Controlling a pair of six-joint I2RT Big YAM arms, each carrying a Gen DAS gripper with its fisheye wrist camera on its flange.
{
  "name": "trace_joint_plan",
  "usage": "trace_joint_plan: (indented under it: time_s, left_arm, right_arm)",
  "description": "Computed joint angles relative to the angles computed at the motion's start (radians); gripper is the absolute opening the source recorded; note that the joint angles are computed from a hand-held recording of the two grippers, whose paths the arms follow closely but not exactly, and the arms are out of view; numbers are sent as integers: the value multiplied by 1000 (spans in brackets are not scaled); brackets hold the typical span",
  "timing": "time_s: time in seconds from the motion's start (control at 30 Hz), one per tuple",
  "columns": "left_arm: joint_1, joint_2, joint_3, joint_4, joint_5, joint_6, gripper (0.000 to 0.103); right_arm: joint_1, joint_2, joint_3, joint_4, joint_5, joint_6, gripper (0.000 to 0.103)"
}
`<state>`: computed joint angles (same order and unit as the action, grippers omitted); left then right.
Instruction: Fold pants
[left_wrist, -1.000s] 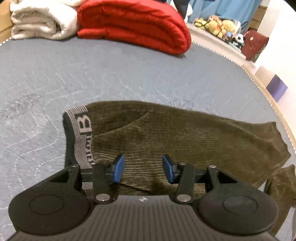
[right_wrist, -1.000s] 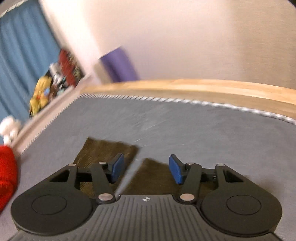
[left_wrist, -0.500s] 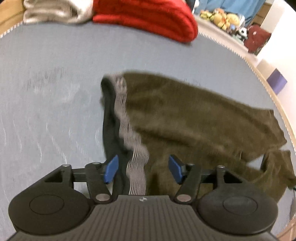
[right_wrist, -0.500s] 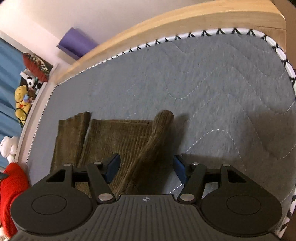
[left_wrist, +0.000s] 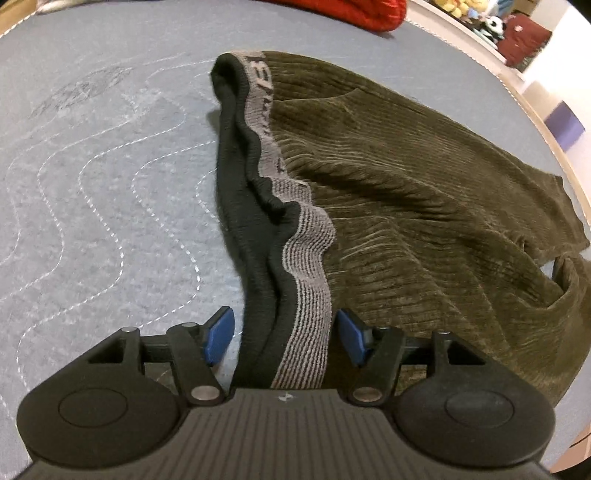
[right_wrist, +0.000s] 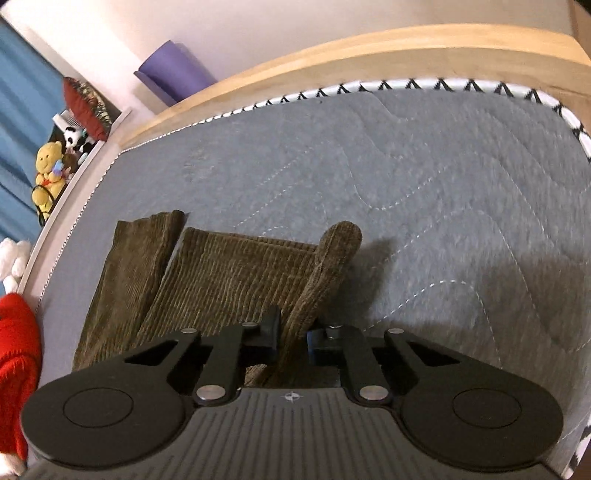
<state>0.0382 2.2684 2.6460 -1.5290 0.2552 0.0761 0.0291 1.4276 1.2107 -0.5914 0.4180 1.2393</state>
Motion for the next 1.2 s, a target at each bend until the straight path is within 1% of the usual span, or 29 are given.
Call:
trace_joint_plan:
  time_s: [0.03,0.07,0.1,0.13,0.17,0.23,0.33,0.4,0.47,0.5,0.53,0.57,0.6,0.63,0.67,0.73,0.77,0.8,0.83,0.87,0.9,0.93,0.97,1.0,1.03,1.07,1.13,1.17,1.2]
  left_arm:
    - [-3,-19,-37,25,-2,11,65]
    - [-5,-38,-72,49,0,25,55]
    - [-9,-54,-104,69,5,33,49]
    - [-13,-68,-131,87,4,40,39]
    - [-14,-81,-149,98,0,52,31]
    - [-11,-87,-143,89,7,70,24]
    - [12,-86,-91,61,65,66,22]
    - [39,-102,-72,73,115,21,21]
    - [69,-101,-29,56,171,-19,20]
    - [80,-94,0,33,182,-21,20]
    - [87,-83,26,6,184,-8,20]
    - [91,-69,55,-30,187,23,21]
    - [91,-55,80,-66,183,66,22]
    - [84,-48,84,-92,155,130,22]
    - [73,-68,37,-88,114,202,23]
    - [44,-124,-97,-55,18,358,23]
    - [31,-167,-187,-21,-28,430,23]
    - [21,-192,-240,1,-58,481,23]
    - [16,-216,-287,31,-80,509,27]
    - [15,-220,-289,37,-88,510,34]
    - [18,-213,-270,29,-87,496,39]
    - [21,-216,-265,41,-92,474,51]
    - [21,-231,-278,82,-109,453,59]
    - [23,-247,-294,131,-125,421,61]
    - [24,-251,-289,163,-131,380,61]
    - [28,-262,-294,201,-116,337,61]
    - [27,-288,-320,266,-66,296,61]
    - [22,-305,-343,293,-23,297,60]
    - [17,-314,-355,297,18,311,60]
  right_arm:
    - [1,0,0,2,1,-6,10]
    - [2,0,1,4,3,-13,10]
    - [3,0,2,7,8,-23,10]
    - [5,-1,3,12,13,-34,9]
    - [6,-1,4,16,18,-45,9]
    - [11,-6,7,21,39,-61,8]
    - [24,-35,-5,46,94,-40,7]
    - [42,-53,-3,45,177,-39,7]
    - [64,-63,20,-19,297,-6,7]
    - [72,-67,32,-66,340,30,7]
    - [75,-67,42,-110,363,62,6]
    - [77,-62,55,-158,378,86,6]
    - [72,-57,61,-185,372,79,6]
    - [67,-49,67,-204,364,67,7]
    - [59,-29,92,-274,344,74,7]
    - [35,35,160,-468,251,123,7]
    - [22,55,173,-522,197,151,7]
    - [8,67,175,-558,146,178,7]
    - [1,63,162,-546,129,183,7]
    - [0,66,169,-553,134,174,7]
    - [3,78,190,-579,152,165,8]
    - [8,84,203,-590,169,161,8]
    - [10,82,199,-577,177,166,8]
    - [13,81,202,-580,191,179,10]
    - [19,88,215,-604,222,189,18]
    - [29,101,238,-644,271,196,22]
    - [51,114,269,-694,408,195,38]
    - [62,117,280,-704,473,187,40]
    - [72,108,275,-678,523,164,43]
